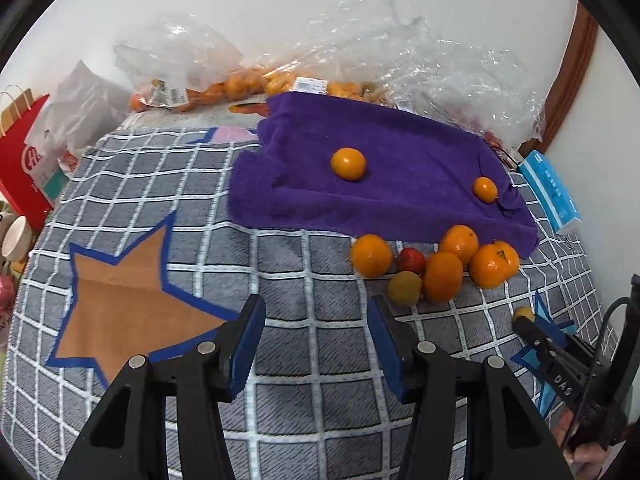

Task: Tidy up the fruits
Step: 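Grasp the small yellow-green fruit with the right gripper while the left gripper grasps an orange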

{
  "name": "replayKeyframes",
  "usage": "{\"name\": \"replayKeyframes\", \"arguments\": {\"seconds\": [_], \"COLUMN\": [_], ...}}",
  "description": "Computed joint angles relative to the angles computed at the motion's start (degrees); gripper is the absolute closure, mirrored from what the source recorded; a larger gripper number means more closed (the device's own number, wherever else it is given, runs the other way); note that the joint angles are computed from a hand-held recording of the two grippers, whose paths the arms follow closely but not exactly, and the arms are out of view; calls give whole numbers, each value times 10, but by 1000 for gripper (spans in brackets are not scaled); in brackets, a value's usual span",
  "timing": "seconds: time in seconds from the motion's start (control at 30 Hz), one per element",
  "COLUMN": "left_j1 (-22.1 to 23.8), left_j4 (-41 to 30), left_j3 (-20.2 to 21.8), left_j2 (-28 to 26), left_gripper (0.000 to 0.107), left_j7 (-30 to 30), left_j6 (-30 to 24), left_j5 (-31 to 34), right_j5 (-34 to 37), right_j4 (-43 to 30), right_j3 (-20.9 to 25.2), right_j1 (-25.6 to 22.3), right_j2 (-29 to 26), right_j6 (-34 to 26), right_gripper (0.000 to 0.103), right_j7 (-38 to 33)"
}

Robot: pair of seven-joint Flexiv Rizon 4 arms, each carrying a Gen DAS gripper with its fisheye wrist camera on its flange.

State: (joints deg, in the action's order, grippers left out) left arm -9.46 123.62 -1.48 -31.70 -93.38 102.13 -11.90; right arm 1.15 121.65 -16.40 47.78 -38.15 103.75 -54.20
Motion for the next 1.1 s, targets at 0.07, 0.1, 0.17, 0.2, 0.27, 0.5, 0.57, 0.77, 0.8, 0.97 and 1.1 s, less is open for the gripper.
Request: {"name": "replayKeyframes", "arguments": {"seconds": [0.07, 0.1, 0.17, 0.2, 0.27, 0.5, 0.57, 0.77, 0.8, 0.97, 1.1], "left_j1": [4, 10, 26, 31, 39, 57, 54, 14, 9, 33, 86], "left_j4": [-9, -14, -23, -28, -40, -69, -76, -97, -98, -89, -87], "left_j3": [-8, -16, -39, -45, -57, -84, -82, -42, -36, -58, -110], "left_j2": [-8, -13, -22, -26, -38, -72, -78, -90, -91, -92, -102], "left_gripper": [56, 56, 56, 56, 56, 62, 64, 80, 80, 79, 75], "left_j7": [1, 0, -2, -2, -5, -11, -13, 3, 7, 17, 18], "left_j6": [-1, -1, 0, -1, -2, 15, 19, 17, 20, 39, 46], "left_j5": [1, 2, 4, 5, 6, 14, 15, 17, 17, 30, 52], "right_j5": [2, 2, 5, 6, 10, 33, 34, 42, 43, 56, 56], "right_j4": [0, 1, 3, 3, 4, -1, -3, -6, -6, -7, -7], "right_j3": [-23, -32, -36, -34, -19, 16, 37, 53, 55, 39, 37], "right_j1": [22, 30, 35, 32, 18, -11, -32, -45, -47, -29, -27], "right_j2": [-7, -8, -11, -12, -15, -18, -17, -16, -16, -17, -16], "right_j6": [4, 4, 12, 15, 32, 54, 60, 62, 63, 56, 54], "right_gripper": [79, 79, 79, 79, 79, 79, 79, 79, 79, 79, 79], "right_j7": [-7, -12, -20, -24, -35, -64, -68, -77, -78, -77, -76]}}
